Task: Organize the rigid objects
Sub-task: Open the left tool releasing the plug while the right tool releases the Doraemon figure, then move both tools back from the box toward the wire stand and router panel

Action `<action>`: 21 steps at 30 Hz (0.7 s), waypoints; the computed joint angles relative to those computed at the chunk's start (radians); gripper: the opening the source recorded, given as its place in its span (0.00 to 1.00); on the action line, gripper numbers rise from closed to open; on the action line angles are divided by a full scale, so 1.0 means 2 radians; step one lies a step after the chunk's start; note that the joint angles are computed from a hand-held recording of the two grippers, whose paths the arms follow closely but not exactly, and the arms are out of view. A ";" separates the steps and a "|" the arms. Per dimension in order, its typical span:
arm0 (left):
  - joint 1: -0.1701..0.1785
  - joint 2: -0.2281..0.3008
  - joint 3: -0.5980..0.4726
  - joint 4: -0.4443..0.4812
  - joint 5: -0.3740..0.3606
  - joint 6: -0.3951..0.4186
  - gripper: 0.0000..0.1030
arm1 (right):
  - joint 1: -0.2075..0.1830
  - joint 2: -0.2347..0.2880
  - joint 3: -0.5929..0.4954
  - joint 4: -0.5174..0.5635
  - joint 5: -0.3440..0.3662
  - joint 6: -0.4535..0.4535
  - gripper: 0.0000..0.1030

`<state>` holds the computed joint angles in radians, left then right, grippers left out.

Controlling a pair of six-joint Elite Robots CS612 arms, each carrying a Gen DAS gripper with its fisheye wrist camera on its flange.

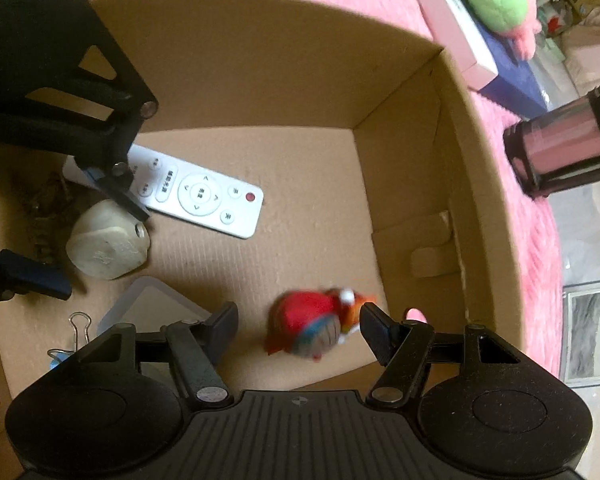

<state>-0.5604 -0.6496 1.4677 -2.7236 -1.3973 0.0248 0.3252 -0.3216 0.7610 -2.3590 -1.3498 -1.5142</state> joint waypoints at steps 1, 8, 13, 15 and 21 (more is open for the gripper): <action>-0.001 -0.002 0.003 -0.005 0.002 -0.003 0.53 | -0.001 -0.004 0.006 -0.005 0.006 0.003 0.62; -0.010 -0.020 0.027 -0.035 0.033 -0.030 0.53 | -0.021 -0.048 0.074 -0.051 0.084 0.045 0.62; -0.022 -0.040 0.048 -0.060 0.057 -0.049 0.53 | -0.041 -0.088 0.139 -0.100 0.152 0.107 0.62; -0.028 -0.049 0.057 -0.071 0.068 -0.055 0.53 | -0.050 -0.104 0.168 -0.128 0.174 0.137 0.62; -0.051 -0.071 0.077 -0.107 0.105 -0.070 0.53 | -0.086 -0.148 0.258 -0.235 0.263 0.251 0.62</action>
